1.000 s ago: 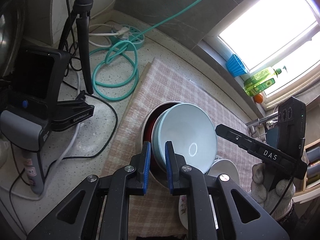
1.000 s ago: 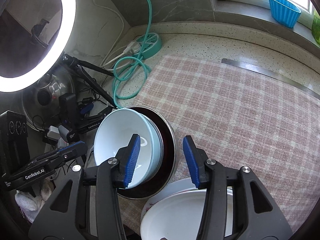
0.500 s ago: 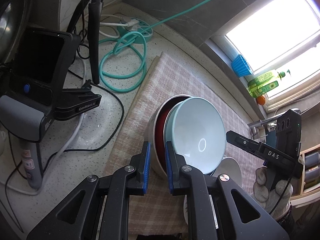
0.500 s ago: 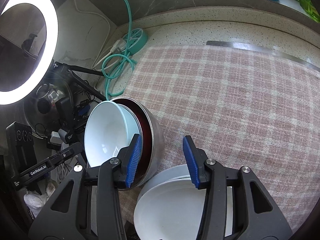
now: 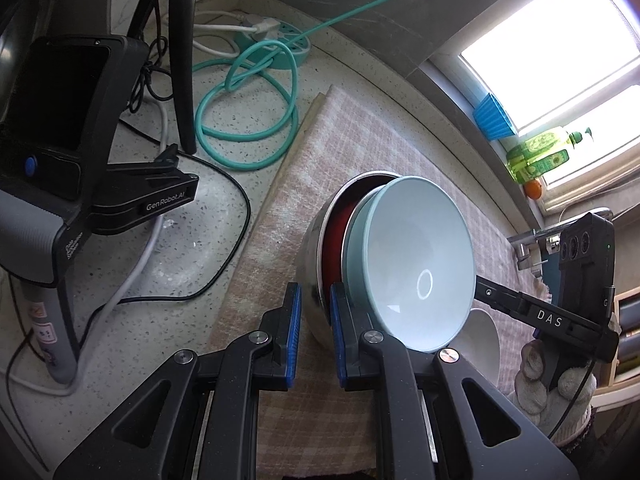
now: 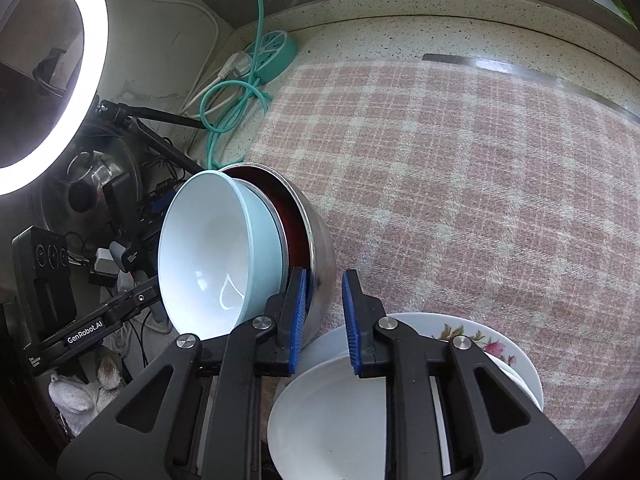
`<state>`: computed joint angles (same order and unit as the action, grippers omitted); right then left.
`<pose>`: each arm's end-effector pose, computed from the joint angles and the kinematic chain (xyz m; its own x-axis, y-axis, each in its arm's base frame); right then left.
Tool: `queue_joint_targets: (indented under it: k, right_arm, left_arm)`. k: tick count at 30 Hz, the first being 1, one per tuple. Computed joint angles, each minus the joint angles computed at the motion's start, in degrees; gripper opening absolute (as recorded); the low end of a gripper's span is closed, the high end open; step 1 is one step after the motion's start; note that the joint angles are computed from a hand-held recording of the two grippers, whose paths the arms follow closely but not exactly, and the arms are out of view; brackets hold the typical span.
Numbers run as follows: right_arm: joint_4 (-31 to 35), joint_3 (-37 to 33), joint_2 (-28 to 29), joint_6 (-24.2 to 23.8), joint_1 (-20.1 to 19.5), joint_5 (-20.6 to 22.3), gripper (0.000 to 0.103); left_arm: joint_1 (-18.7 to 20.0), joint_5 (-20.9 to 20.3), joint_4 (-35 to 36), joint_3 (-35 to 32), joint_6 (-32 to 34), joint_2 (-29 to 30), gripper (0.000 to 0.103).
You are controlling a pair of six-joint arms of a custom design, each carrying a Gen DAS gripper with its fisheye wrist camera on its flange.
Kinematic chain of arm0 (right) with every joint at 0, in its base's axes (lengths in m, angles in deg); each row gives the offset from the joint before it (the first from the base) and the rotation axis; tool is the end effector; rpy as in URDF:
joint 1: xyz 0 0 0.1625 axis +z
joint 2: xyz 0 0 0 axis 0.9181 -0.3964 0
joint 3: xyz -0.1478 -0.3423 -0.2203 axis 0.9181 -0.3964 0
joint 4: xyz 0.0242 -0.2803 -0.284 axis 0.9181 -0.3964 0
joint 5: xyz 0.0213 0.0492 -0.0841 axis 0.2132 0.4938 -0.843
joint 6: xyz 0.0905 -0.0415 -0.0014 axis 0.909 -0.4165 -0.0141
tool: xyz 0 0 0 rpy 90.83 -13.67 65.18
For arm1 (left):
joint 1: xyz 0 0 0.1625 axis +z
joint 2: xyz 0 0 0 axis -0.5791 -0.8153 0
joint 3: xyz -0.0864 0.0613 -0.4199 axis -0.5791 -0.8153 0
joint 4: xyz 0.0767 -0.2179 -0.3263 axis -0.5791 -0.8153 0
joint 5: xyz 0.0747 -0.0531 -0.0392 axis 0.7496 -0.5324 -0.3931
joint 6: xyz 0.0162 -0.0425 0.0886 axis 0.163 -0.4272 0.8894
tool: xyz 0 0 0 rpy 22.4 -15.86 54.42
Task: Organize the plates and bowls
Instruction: 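Lift the nested bowl stack and lower it onto the white plate stack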
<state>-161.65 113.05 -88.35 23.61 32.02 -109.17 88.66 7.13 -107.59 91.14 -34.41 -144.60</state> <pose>0.1709 -0.4368 0.1003 -0.9622 0.0106 0.2723 -0.0665 0.9599 -0.2723 -0.1103 -0.4327 0.1354 -0.9525 0.0886 -0.2915 0.1627 0.9568 -0.2409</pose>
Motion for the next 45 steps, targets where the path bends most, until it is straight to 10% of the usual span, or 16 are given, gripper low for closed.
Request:
queue_joint_targets:
  k: [26,45]
  right_arm:
    - [1.1,-0.8,0.5,-1.1,1.7,-2.2,0.013]
    - [5.6,6.5,-14.6,-0.2,4.8,-3.3,0.013]
  left_arm:
    - [-1.7,1.7,-0.1,-0.1,0.6,0.1,0.009]
    - [-10.8,0.7,-1.2,2.8,-3.3,-3.7,0.009]
